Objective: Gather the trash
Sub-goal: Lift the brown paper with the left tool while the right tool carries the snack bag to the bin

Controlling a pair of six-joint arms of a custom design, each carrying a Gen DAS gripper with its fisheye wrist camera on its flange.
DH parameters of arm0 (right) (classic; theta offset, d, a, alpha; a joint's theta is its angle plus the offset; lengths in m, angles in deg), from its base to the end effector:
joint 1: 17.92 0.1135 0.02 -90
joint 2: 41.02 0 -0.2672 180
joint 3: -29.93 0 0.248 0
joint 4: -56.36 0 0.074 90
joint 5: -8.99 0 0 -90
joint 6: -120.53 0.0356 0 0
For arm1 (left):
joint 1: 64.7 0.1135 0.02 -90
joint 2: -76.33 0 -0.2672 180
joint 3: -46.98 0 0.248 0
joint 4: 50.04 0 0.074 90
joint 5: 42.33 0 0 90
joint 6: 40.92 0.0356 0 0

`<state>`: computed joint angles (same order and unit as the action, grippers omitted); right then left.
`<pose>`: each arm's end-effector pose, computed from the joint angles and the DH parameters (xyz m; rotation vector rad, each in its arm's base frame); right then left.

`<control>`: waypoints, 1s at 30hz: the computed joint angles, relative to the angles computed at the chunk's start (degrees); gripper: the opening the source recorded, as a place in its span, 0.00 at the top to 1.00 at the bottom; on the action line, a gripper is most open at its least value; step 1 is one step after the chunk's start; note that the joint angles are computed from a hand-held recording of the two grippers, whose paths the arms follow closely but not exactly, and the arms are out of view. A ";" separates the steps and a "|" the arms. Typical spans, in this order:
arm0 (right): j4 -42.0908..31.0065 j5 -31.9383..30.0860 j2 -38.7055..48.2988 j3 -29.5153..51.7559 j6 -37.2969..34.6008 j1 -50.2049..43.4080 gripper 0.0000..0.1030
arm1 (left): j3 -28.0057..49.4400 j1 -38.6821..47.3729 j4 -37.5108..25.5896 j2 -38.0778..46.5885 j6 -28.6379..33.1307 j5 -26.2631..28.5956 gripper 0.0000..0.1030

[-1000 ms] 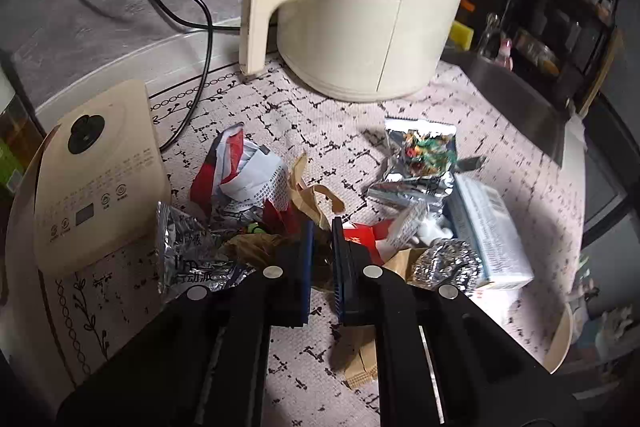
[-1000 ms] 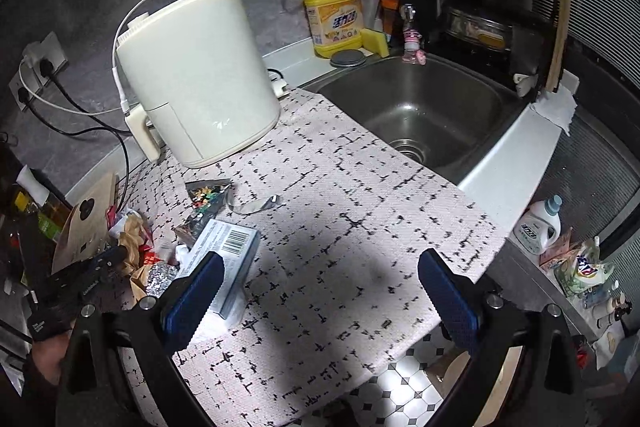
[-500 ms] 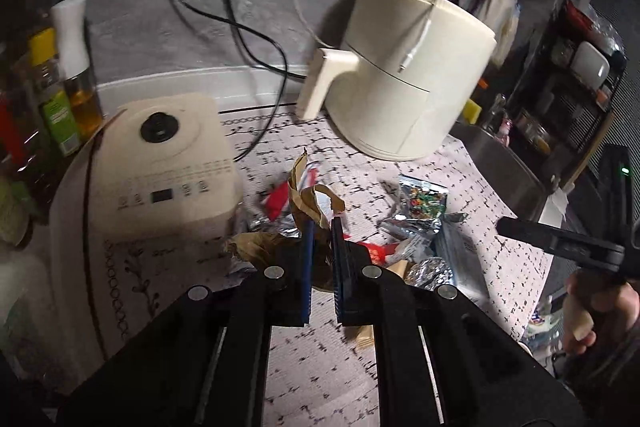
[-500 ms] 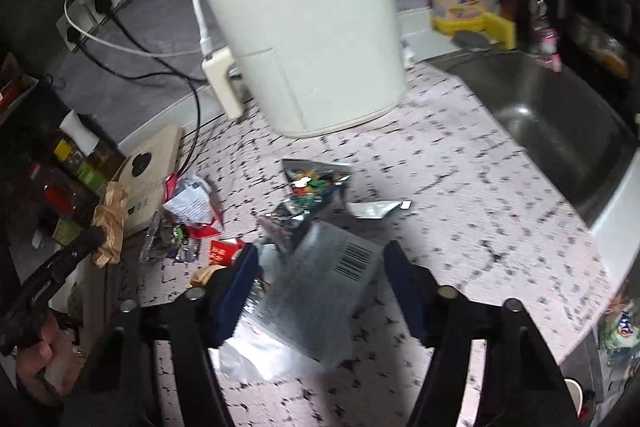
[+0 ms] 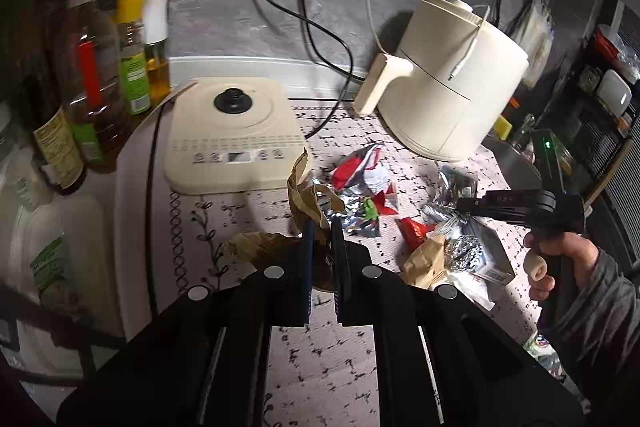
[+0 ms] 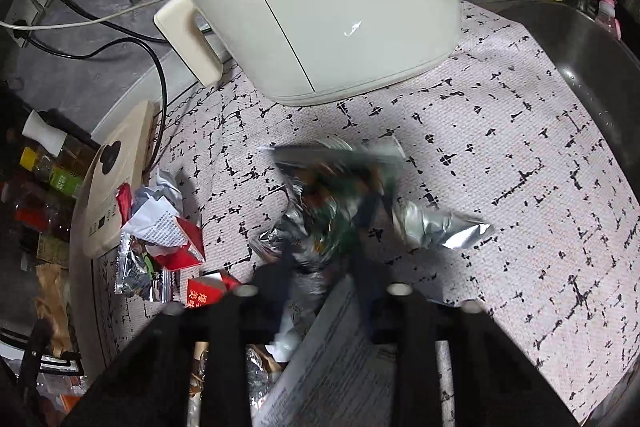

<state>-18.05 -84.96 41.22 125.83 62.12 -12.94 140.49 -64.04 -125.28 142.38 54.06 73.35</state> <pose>0.2772 0.0266 0.3413 0.5892 2.5957 0.3051 0.2030 -0.0131 0.3935 0.2944 2.3343 -0.4890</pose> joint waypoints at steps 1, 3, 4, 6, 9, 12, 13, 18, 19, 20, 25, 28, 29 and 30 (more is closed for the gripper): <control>0.49 -0.15 -0.35 -0.23 -0.23 0.02 0.90 | -0.10 0.58 -0.26 -0.28 0.14 0.23 0.92; 1.48 1.31 -1.94 -0.17 -0.88 1.25 0.93 | -0.40 1.38 -0.63 -0.88 0.30 0.62 0.92; 1.48 1.74 -2.53 0.08 -1.14 1.73 0.94 | -0.64 1.74 -0.76 -1.15 0.41 0.94 0.92; 1.18 2.29 -3.79 0.66 -1.42 2.42 0.94 | -1.07 1.88 -0.83 -1.62 0.42 1.22 0.92; 0.56 3.60 -6.53 1.16 -1.60 3.15 0.95 | -1.55 1.53 -1.00 -2.58 0.08 1.48 0.92; -1.31 3.88 -9.46 1.79 -1.31 3.04 0.95 | -1.59 0.80 -1.40 -3.66 -0.26 1.70 0.92; -1.93 3.90 -10.28 2.05 -1.33 3.00 0.95 | -1.63 0.44 -1.54 -4.19 -0.41 1.78 0.92; -6.09 4.99 -15.43 3.02 -0.38 4.09 0.95 | -2.63 -1.37 -2.16 -7.27 -2.03 1.39 0.92; -7.12 5.38 -16.78 3.19 -0.11 4.34 0.95 | -2.78 -2.01 -2.30 -7.88 -2.65 0.87 0.92; -7.87 5.62 -17.97 3.22 0.12 4.55 0.95 | -2.89 -2.63 -2.52 -8.53 -3.27 0.39 0.92; -11.95 2.81 -23.94 2.95 1.05 2.77 0.95 | -3.17 -7.01 -3.80 -12.76 -7.02 -3.24 0.92; -14.89 3.57 -27.42 2.71 0.98 3.27 0.95 | -3.68 -11.11 -4.06 -15.52 -10.58 -6.20 0.92; -16.13 3.37 -28.72 2.79 0.49 2.71 0.95 | -3.88 -13.39 -4.11 -16.39 -12.21 -7.90 0.92; -17.25 3.07 -29.80 2.92 0.09 2.12 0.95 | -4.09 -17.24 -4.10 -17.34 -14.68 -10.87 0.92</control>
